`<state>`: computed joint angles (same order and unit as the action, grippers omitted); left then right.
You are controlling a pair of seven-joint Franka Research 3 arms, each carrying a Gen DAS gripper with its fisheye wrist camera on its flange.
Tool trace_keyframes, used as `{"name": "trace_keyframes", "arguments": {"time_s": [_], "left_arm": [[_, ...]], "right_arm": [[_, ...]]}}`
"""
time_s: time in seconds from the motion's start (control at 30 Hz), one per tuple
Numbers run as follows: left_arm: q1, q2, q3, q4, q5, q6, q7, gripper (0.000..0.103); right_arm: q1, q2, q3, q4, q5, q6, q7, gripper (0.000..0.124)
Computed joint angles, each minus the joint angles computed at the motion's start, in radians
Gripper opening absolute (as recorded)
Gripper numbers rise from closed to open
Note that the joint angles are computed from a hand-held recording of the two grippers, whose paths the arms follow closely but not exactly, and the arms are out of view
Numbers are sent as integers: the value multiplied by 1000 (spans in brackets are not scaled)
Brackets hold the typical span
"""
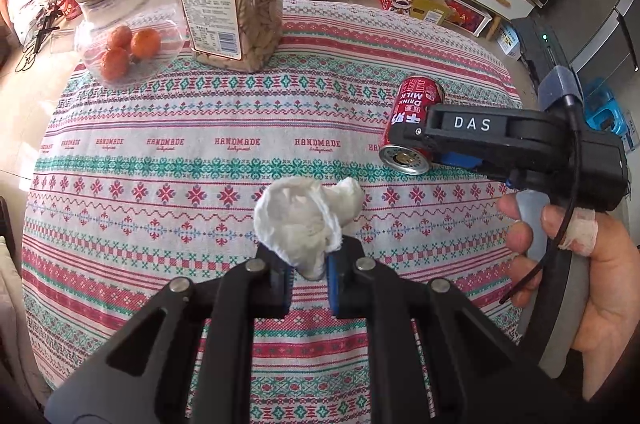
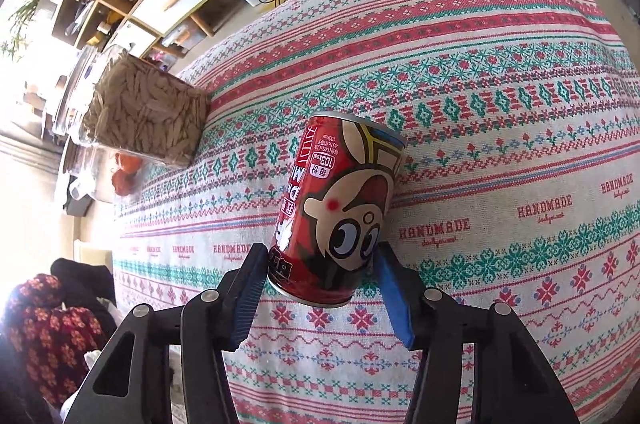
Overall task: Collect trash
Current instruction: 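Grasp the red milk drink can with the right gripper while the left holds the tissue, then carry the tissue to the bucket and open the left gripper while the right carries the can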
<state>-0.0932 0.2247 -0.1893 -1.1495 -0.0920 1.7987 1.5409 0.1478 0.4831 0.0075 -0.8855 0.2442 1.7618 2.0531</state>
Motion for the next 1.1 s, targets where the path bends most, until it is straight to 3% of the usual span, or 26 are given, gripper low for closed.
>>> {"name": "trace_keyframes", "arguments": {"time_s": [0.3, 0.67, 1.1], "left_arm": [[-10, -12, -3, -18, 15, 15, 16, 14], [-17, -57, -13, -97, -41, 27, 17, 14], [-91, -139, -42, -215, -84, 96, 36, 14]], "right_arm": [[6, -155, -17, -201, -64, 10, -124, 55], [-32, -436, -31, -562, -60, 117, -229, 55], [-93, -682, -49, -796, -75, 202, -326, 55]]}}
